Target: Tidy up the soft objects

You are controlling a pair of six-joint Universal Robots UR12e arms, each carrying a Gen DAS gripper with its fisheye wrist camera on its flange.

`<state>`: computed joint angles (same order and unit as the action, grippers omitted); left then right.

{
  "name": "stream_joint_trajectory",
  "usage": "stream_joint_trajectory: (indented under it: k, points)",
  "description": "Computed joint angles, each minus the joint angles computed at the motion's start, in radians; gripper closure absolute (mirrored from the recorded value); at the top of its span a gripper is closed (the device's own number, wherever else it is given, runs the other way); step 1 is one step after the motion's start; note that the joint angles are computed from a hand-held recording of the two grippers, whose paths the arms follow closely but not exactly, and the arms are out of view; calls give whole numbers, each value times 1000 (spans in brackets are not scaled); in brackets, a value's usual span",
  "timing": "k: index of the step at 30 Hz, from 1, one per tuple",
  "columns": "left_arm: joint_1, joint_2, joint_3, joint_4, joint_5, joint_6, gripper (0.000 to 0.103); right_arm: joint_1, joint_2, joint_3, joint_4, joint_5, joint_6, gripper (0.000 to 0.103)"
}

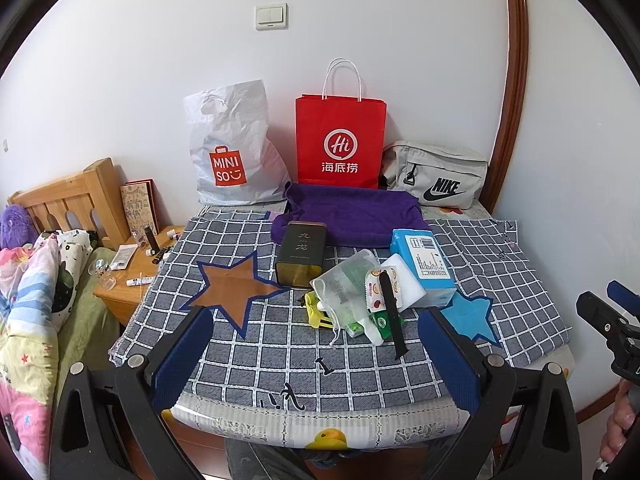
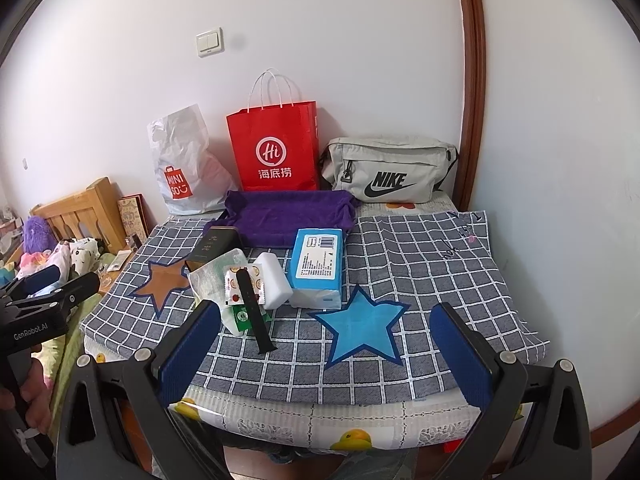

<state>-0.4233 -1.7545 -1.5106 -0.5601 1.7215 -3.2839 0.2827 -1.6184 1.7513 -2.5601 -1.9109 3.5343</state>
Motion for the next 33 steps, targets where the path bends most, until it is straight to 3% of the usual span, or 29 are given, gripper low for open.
stream_joint_trajectory:
  k: [25,33]
  points:
    - [5,6,-16,16,-10,-1,0,10,5,3,-13,4,-10,0]
    - [2,-16,16,-16,0,4,0,-1,15,0,-27,31,-20,0]
